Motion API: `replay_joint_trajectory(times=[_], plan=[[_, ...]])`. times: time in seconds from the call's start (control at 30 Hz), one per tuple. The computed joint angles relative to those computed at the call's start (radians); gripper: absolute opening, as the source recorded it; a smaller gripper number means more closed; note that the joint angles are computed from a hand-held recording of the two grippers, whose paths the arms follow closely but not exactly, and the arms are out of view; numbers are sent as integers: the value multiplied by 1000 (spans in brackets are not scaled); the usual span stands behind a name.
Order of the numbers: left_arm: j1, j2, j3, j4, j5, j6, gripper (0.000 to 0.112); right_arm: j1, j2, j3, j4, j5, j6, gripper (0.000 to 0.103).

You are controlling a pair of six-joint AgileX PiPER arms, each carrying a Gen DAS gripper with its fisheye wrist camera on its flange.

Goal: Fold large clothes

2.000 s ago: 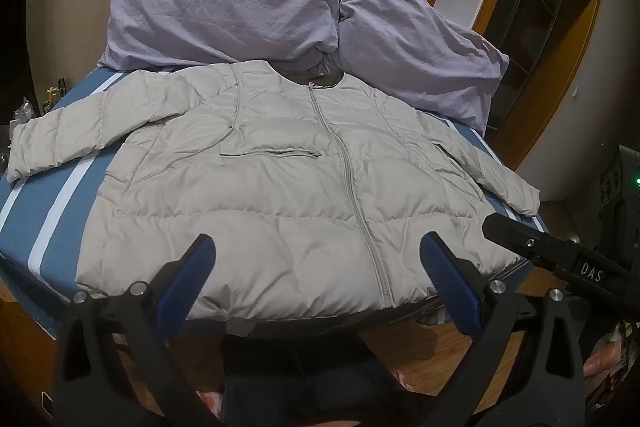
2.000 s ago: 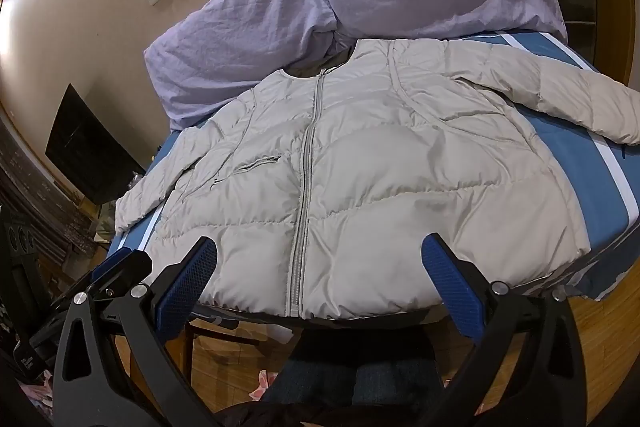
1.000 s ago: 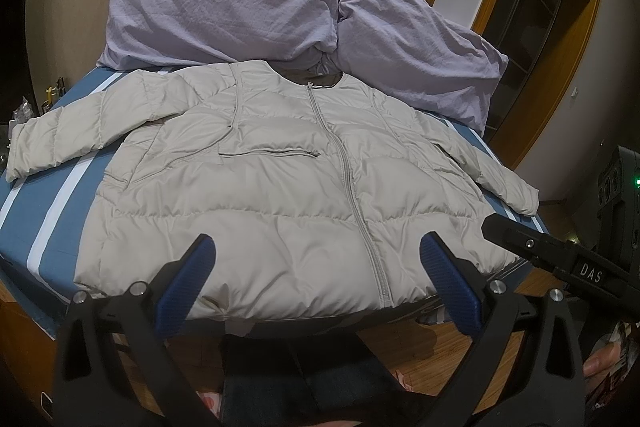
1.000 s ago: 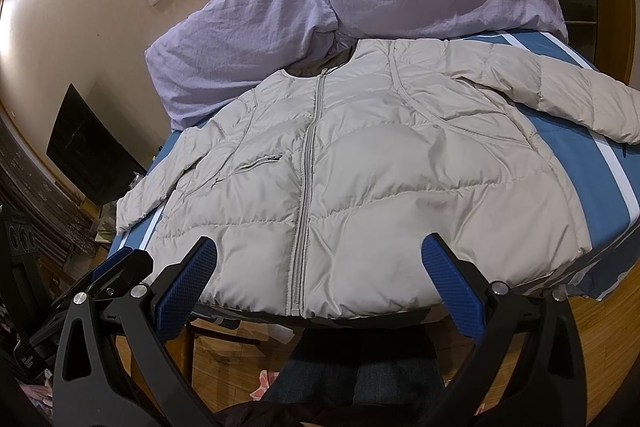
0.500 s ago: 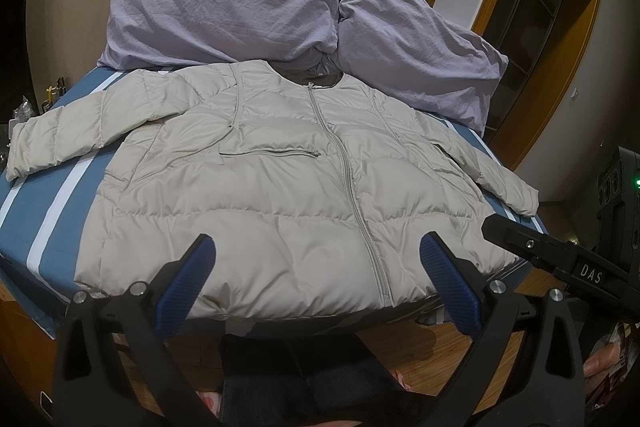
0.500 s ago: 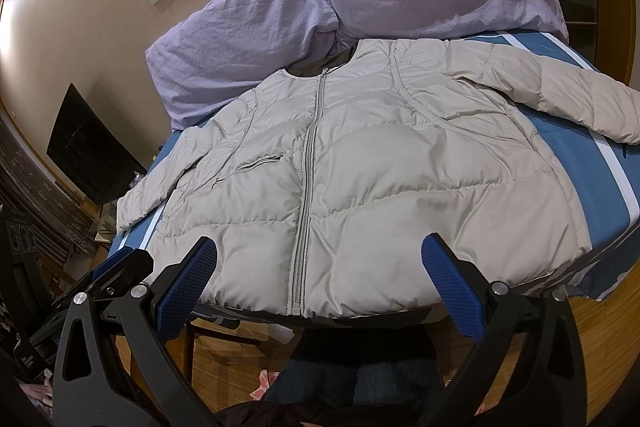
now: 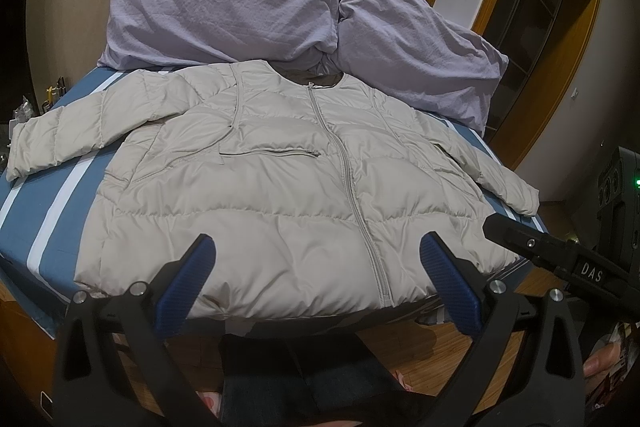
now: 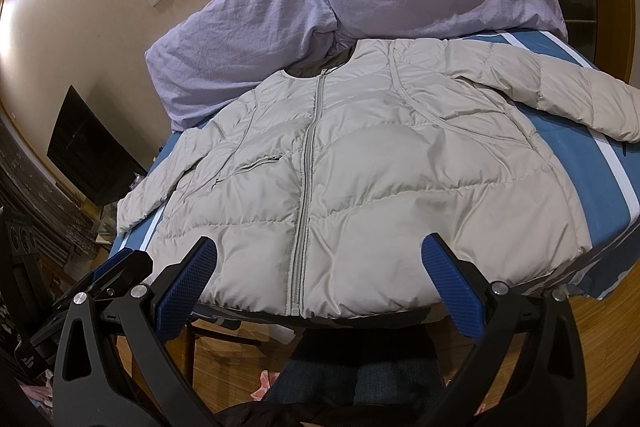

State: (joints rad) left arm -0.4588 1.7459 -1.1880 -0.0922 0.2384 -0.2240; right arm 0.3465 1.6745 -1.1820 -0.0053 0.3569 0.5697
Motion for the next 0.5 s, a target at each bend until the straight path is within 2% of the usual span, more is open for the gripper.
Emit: replay_joint_trajectory(times=[0.3, 0.5], plan=[[1, 0, -1, 0, 1, -1, 101, 11, 5, -7, -22, 5, 31, 102], [3, 8, 6, -8, -7, 7, 101, -23, 11, -17, 35, 14, -36, 102]])
